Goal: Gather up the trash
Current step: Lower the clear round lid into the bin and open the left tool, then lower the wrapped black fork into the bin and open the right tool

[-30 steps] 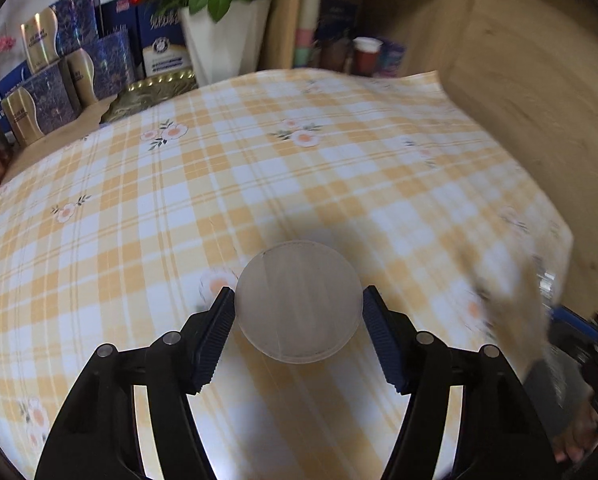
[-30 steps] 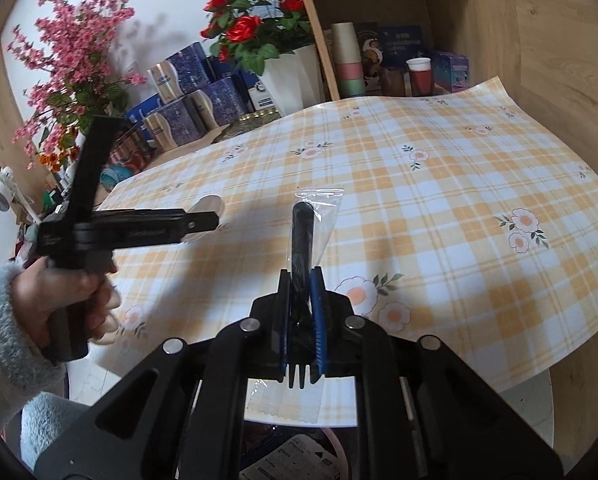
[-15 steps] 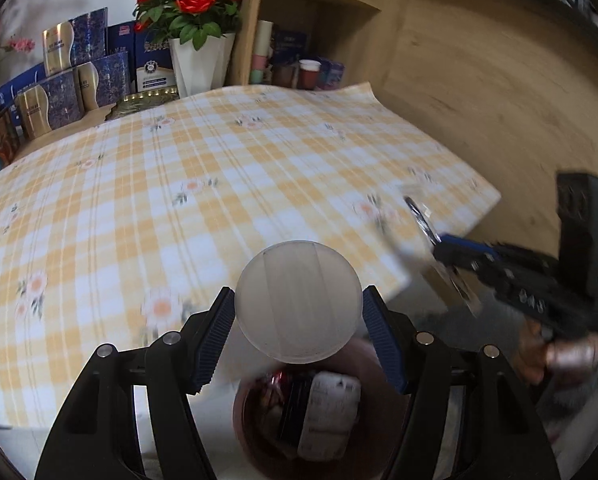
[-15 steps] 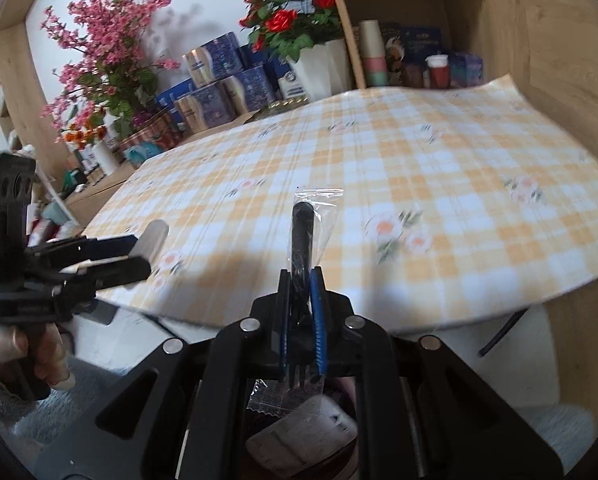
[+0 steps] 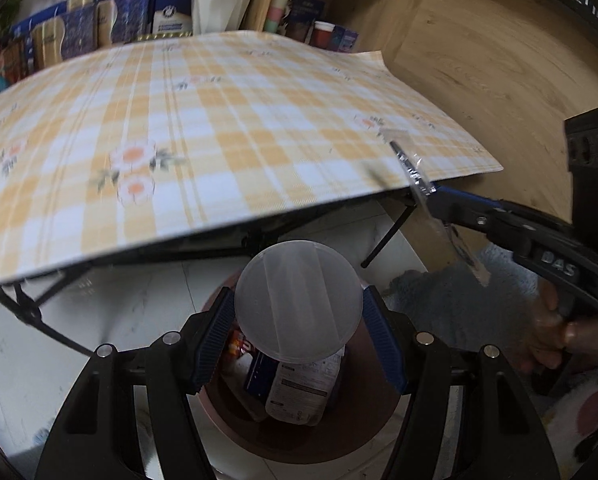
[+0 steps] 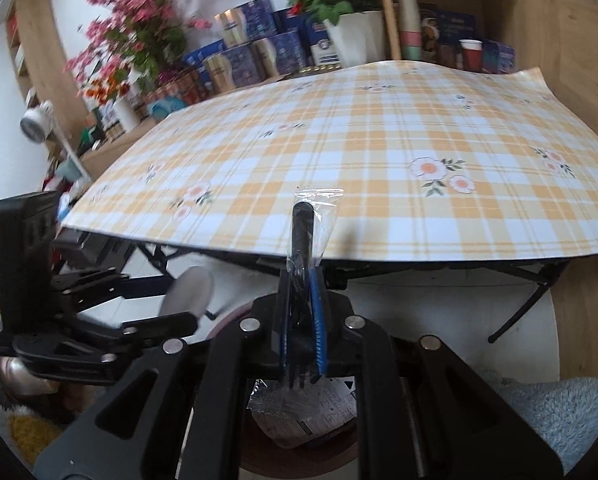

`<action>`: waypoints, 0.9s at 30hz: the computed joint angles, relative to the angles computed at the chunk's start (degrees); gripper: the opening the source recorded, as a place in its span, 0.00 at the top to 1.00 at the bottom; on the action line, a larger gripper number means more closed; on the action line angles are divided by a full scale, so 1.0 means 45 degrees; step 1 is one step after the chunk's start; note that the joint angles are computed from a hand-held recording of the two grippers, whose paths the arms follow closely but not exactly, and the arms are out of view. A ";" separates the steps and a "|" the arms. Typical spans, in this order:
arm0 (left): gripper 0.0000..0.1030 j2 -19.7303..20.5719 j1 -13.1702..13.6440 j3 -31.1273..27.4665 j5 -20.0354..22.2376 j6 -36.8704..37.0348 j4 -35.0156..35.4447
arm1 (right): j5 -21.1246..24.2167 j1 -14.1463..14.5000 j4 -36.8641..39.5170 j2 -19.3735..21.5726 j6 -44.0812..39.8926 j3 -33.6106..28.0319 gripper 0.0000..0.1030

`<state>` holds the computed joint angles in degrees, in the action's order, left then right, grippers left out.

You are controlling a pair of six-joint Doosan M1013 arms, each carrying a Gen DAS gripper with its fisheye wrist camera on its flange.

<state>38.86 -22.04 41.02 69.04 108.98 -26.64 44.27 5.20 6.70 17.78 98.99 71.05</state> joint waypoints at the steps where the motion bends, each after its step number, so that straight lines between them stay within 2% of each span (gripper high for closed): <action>1: 0.38 -0.0013 0.0021 0.0110 -0.0015 0.0027 -0.0041 | 0.0012 0.0050 -0.0044 -0.0010 -0.0157 0.0004 0.87; 11: 0.37 0.0260 0.0102 0.0015 0.0500 -0.0396 0.0250 | 0.0222 0.0150 -0.0231 0.0098 -0.0185 -0.0160 0.87; 12: 0.36 0.0223 0.0089 0.0069 0.0404 -0.0371 0.0314 | 0.0270 0.0173 -0.0276 0.0116 -0.0232 -0.0189 0.87; 13: 0.29 0.0156 0.0079 0.0169 0.0277 -0.0361 0.0326 | 0.0308 0.0197 -0.0320 0.0128 -0.0277 -0.0208 0.87; 14: 0.24 0.0092 0.0082 0.0273 0.0093 -0.0353 0.0306 | 0.0356 0.0218 -0.0330 0.0145 -0.0340 -0.0238 0.87; 17: 0.17 -0.0172 0.0074 0.0621 -0.0718 -0.0503 0.0490 | 0.0510 0.0242 -0.0219 0.0193 -0.0632 -0.0291 0.87; 20: 0.10 -0.0557 -0.0056 0.1144 -0.1921 -0.0985 0.1593 | 0.0917 0.0220 0.0189 0.0331 -0.1051 -0.0450 0.87; 21: 0.09 -0.0750 -0.0111 0.1426 -0.2541 -0.1183 0.2069 | 0.1121 0.0222 0.0331 0.0393 -0.1249 -0.0522 0.87; 24: 0.07 -0.1027 -0.0092 0.1836 -0.3522 -0.1510 0.2421 | 0.1787 0.0274 0.0531 0.0607 -0.1673 -0.0775 0.87; 27: 0.07 -0.1034 -0.0039 0.1817 -0.3716 -0.1852 0.2653 | 0.2371 0.0334 0.0590 0.0804 -0.1933 -0.0998 0.87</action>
<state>34.21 -22.22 49.20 52.32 100.64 -14.70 54.94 6.70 9.35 21.40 90.30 66.56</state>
